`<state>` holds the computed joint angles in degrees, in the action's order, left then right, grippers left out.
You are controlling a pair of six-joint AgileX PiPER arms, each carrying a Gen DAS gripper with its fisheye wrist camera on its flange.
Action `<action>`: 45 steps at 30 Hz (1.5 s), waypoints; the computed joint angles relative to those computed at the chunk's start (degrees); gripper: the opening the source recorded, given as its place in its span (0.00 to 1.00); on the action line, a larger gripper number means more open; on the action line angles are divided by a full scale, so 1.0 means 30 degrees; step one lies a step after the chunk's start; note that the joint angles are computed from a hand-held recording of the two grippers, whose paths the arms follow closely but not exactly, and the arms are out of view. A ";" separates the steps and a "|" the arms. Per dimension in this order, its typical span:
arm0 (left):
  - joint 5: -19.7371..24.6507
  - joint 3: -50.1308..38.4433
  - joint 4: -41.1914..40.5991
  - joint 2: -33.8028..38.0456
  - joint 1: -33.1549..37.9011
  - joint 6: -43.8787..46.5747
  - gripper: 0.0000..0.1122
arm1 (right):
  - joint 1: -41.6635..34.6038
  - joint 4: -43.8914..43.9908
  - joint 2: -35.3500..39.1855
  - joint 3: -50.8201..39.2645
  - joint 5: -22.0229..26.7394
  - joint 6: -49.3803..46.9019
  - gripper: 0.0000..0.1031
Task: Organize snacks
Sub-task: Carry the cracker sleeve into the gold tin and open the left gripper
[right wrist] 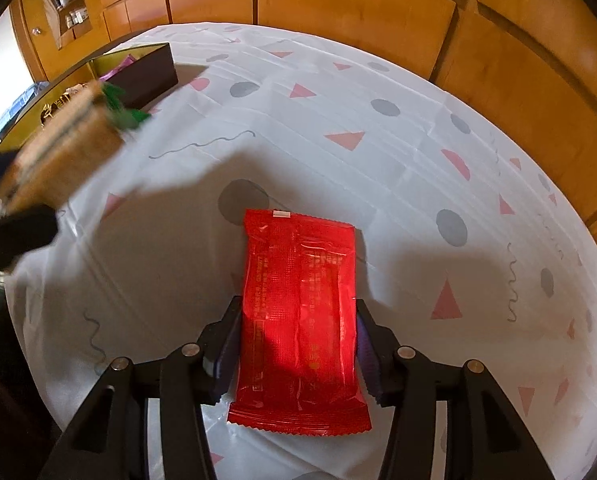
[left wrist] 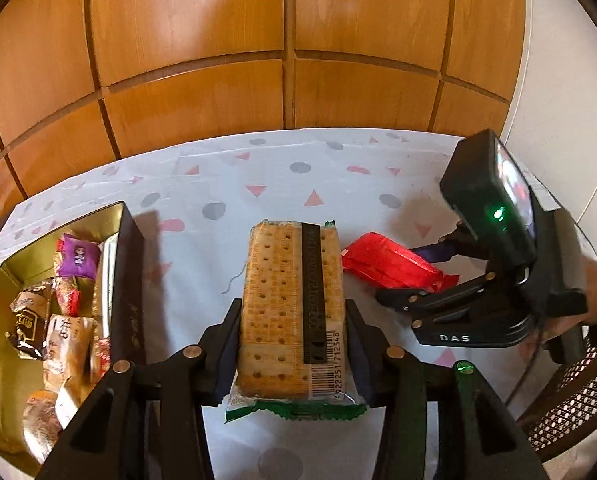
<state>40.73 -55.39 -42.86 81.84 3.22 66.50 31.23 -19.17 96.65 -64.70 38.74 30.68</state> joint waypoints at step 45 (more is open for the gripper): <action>0.5023 -1.0959 0.2039 0.6899 1.0520 -0.5652 0.42 | 0.0676 -0.1751 -0.0196 0.0381 0.0013 0.1456 0.48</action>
